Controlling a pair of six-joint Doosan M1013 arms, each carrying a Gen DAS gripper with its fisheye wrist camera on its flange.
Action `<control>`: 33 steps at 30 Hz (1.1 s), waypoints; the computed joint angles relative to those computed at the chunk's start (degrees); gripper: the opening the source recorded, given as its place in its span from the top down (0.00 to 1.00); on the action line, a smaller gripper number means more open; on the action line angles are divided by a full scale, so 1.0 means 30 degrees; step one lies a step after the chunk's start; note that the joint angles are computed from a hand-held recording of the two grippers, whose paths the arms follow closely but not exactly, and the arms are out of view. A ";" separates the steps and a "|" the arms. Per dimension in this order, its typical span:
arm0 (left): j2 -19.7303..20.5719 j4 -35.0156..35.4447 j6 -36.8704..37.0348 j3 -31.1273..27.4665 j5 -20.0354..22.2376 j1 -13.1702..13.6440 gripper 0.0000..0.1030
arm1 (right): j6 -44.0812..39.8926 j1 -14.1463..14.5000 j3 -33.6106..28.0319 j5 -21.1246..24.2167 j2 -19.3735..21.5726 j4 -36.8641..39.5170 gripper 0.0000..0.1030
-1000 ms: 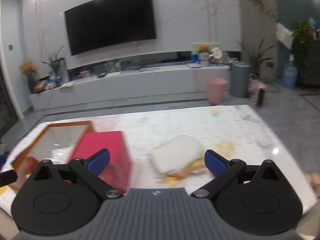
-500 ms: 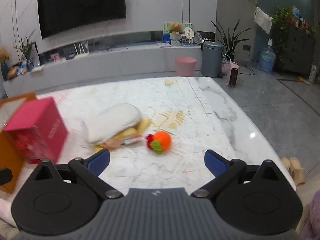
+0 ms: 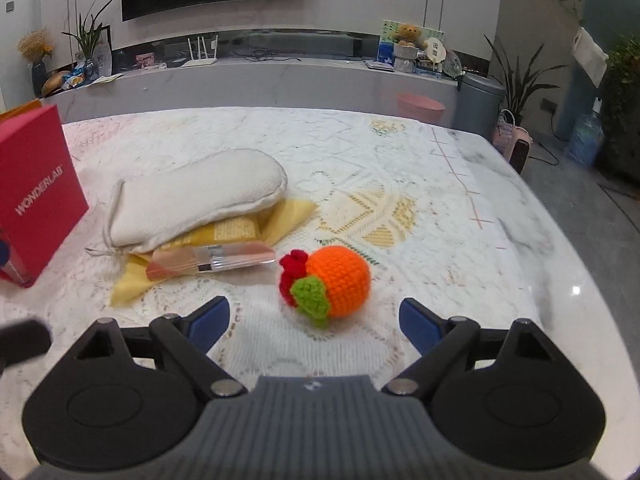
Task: Organize soft objects
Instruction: 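Grasp the orange crochet ball with the right tool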
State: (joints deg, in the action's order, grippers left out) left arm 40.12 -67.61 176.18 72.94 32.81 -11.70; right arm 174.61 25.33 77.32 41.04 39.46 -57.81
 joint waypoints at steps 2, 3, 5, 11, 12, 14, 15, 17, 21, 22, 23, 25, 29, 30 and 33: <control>0.0162 0.0328 -0.0617 -0.0316 -0.0115 -0.0133 0.02 | 0.0595 -0.0114 0.0126 -0.0432 0.0028 -0.0397 0.12; 0.0225 0.0542 -0.0861 -0.0446 -0.0228 -0.0212 0.02 | 0.0974 -0.0185 0.0174 -0.0619 0.0046 -0.0629 0.12; 0.0299 0.0702 -0.1037 -0.0544 -0.0662 -0.0404 0.02 | 0.1376 -0.0343 0.0221 -0.1051 0.0087 -0.0887 0.12; 0.0379 0.0903 -0.1146 -0.0583 -0.1916 -0.0932 0.02 | 0.1842 -0.0528 0.0251 -0.1542 0.0207 -0.1806 0.17; 0.0378 0.0870 -0.1065 -0.0562 -0.2111 -0.1008 0.04 | 0.1871 -0.0553 0.0217 -0.1534 0.0246 -0.1877 0.20; 0.0491 0.1119 -0.1430 -0.0773 -0.2339 -0.1120 0.04 | 0.2244 -0.0594 0.0242 -0.1607 0.0283 -0.2172 0.26; 0.0546 0.1492 -0.1836 -0.0897 -0.2434 -0.1166 0.04 | 0.2299 -0.0639 0.0232 -0.1598 0.0303 -0.2067 0.27; 0.0680 0.2153 -0.2680 -0.1212 -0.2529 -0.1240 0.04 | 0.2726 -0.0735 0.0447 -0.1960 0.0243 -0.2401 0.30; 0.1220 0.3294 -0.3225 -0.2359 -0.1413 -0.1308 0.04 | 0.2470 -0.1037 0.0910 -0.3071 -0.0048 -0.2564 0.48; 0.1348 0.3735 -0.3255 -0.2631 -0.1154 -0.1358 0.04 | 0.1948 -0.1134 0.0951 -0.3229 -0.0133 -0.2162 0.48; 0.1451 0.4184 -0.3268 -0.2810 -0.1232 -0.1462 0.04 | 0.1594 -0.1175 0.0972 -0.3116 -0.0194 -0.1945 0.49; 0.1606 0.4765 -0.3254 -0.3077 -0.1480 -0.1636 0.04 | 0.1372 -0.1314 0.1190 -0.3201 -0.0394 -0.1903 0.49; 0.2076 0.6654 -0.5200 -0.3945 -0.1203 -0.1884 0.04 | 0.0324 -0.1704 0.1553 -0.3196 -0.0812 -0.0474 0.49; 0.2209 0.7219 -0.5859 -0.4192 -0.1027 -0.1937 0.04 | 0.0453 -0.1798 0.1664 -0.3264 -0.0887 -0.0264 0.49; 0.2501 0.8621 -0.7453 -0.4669 -0.0844 -0.2082 0.04 | 0.0335 -0.2043 0.1846 -0.3433 -0.0922 0.0968 0.49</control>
State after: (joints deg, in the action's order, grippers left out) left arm 47.62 -41.75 153.82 58.93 30.28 -17.95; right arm 175.62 19.21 82.86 30.74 36.69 -54.91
